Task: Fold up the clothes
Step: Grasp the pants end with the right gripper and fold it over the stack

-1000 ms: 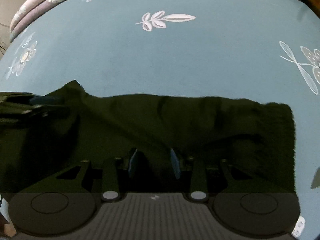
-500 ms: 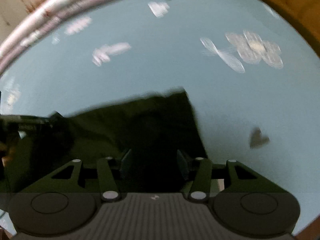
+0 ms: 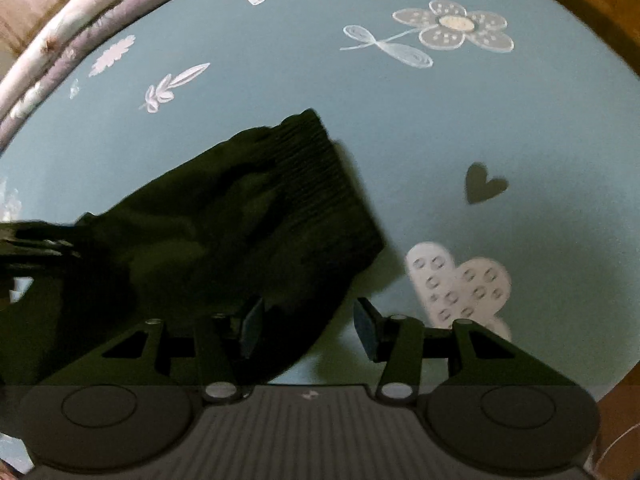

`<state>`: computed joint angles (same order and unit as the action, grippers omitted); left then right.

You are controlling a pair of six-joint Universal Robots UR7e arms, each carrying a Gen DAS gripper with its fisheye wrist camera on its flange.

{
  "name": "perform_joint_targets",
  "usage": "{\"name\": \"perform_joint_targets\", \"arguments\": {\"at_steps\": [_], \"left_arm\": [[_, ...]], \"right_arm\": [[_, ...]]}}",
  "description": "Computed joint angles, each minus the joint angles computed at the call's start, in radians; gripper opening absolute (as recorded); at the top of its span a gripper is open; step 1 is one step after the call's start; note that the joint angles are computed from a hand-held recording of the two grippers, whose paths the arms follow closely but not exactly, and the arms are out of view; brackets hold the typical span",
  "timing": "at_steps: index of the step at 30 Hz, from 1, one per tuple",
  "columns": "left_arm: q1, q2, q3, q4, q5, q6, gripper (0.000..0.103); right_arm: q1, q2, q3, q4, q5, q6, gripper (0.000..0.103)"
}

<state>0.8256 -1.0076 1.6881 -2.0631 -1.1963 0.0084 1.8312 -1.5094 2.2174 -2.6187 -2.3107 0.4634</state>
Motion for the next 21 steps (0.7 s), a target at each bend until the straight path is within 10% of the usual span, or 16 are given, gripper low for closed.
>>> {"name": "perform_joint_targets", "arguments": {"at_steps": [13,17,21], "left_arm": [[-0.08,-0.061,0.022,0.093,-0.049,-0.013,0.06],[-0.089,-0.069,0.037,0.141,-0.137,-0.003,0.06],[-0.082,-0.069,0.056,0.177,-0.219,-0.034,0.059]], "right_arm": [[-0.076,-0.072,0.112,-0.243,0.144,0.112,0.049],[-0.108,-0.081,0.122,-0.291,0.175,0.125,0.022],[-0.103,-0.074,0.114,-0.29,0.149,0.103,0.018]]}}
